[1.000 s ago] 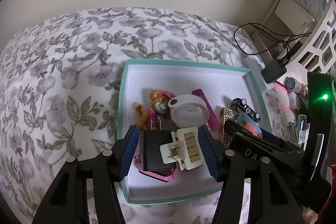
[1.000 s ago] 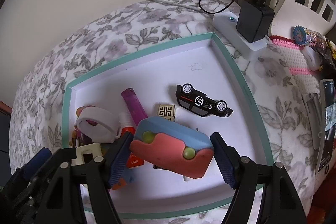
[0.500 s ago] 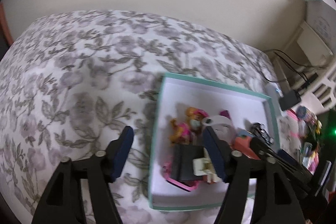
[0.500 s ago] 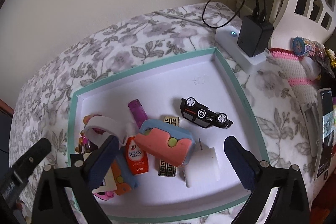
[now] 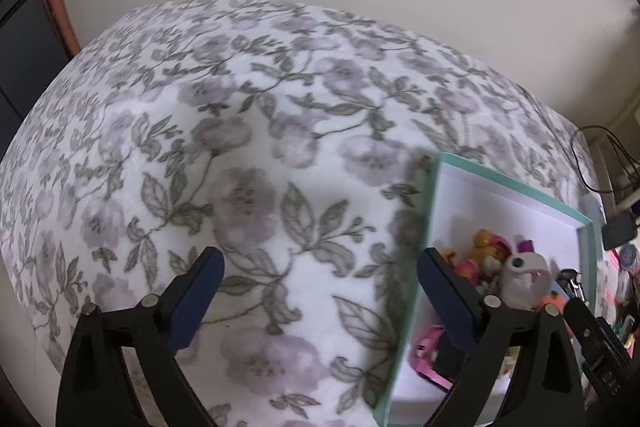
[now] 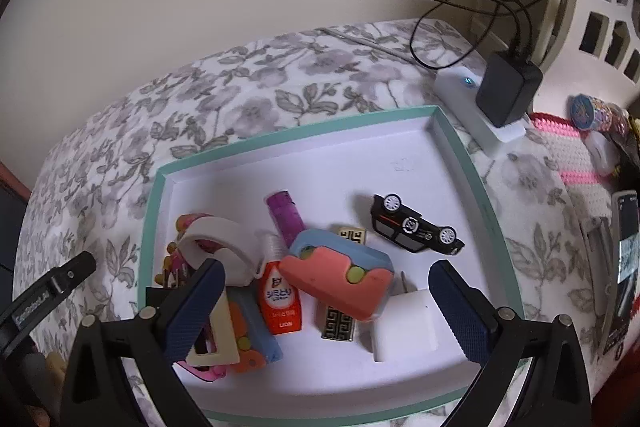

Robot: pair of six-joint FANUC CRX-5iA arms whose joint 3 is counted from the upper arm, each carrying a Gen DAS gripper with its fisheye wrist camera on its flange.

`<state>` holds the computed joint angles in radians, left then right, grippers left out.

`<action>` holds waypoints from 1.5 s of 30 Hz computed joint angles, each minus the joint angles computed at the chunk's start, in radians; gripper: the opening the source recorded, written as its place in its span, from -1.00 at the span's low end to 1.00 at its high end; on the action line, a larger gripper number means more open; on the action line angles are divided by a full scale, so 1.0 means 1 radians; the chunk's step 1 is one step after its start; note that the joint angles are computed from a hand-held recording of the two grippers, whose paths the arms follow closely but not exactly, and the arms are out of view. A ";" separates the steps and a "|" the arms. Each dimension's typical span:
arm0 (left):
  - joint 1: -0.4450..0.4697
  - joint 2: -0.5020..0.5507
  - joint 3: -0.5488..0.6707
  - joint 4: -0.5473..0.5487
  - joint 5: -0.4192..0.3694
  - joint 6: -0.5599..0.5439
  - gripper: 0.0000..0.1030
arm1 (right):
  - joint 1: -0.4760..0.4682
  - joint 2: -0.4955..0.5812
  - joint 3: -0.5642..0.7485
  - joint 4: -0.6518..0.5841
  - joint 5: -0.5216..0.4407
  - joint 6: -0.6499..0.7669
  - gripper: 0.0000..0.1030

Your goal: Organize rigid objects

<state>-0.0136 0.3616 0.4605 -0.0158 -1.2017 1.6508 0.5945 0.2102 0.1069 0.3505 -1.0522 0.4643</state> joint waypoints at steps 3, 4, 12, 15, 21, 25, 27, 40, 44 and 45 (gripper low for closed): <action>0.011 -0.006 -0.011 0.003 0.018 0.004 0.91 | 0.007 0.002 -0.001 0.016 0.007 0.003 1.00; 0.013 -0.010 -0.017 0.002 0.029 0.001 0.91 | 0.008 0.002 -0.001 0.017 0.009 0.004 1.00; 0.048 -0.021 -0.048 0.107 0.049 -0.076 0.91 | 0.029 -0.012 -0.017 0.050 0.036 -0.002 1.00; 0.034 -0.031 -0.033 0.066 0.035 -0.079 0.91 | 0.041 -0.021 -0.029 0.070 0.044 -0.016 1.00; 0.028 -0.084 -0.069 0.039 0.067 -0.077 0.91 | 0.067 -0.048 -0.060 0.102 0.056 -0.044 1.00; 0.031 -0.119 -0.088 0.020 0.082 -0.067 0.91 | 0.087 -0.071 -0.086 0.129 0.067 -0.065 1.00; 0.035 -0.135 -0.100 0.017 0.083 -0.068 0.91 | 0.098 -0.080 -0.096 0.143 0.067 -0.073 1.00; 0.042 -0.187 -0.123 -0.047 0.021 -0.067 0.91 | 0.130 -0.087 -0.084 0.109 0.003 -0.038 1.00; 0.046 -0.201 -0.138 -0.051 0.010 -0.087 0.91 | 0.143 -0.091 -0.086 0.118 -0.013 -0.036 1.00; 0.048 -0.204 -0.142 -0.048 0.008 -0.092 0.91 | 0.145 -0.094 -0.089 0.119 -0.014 -0.036 1.00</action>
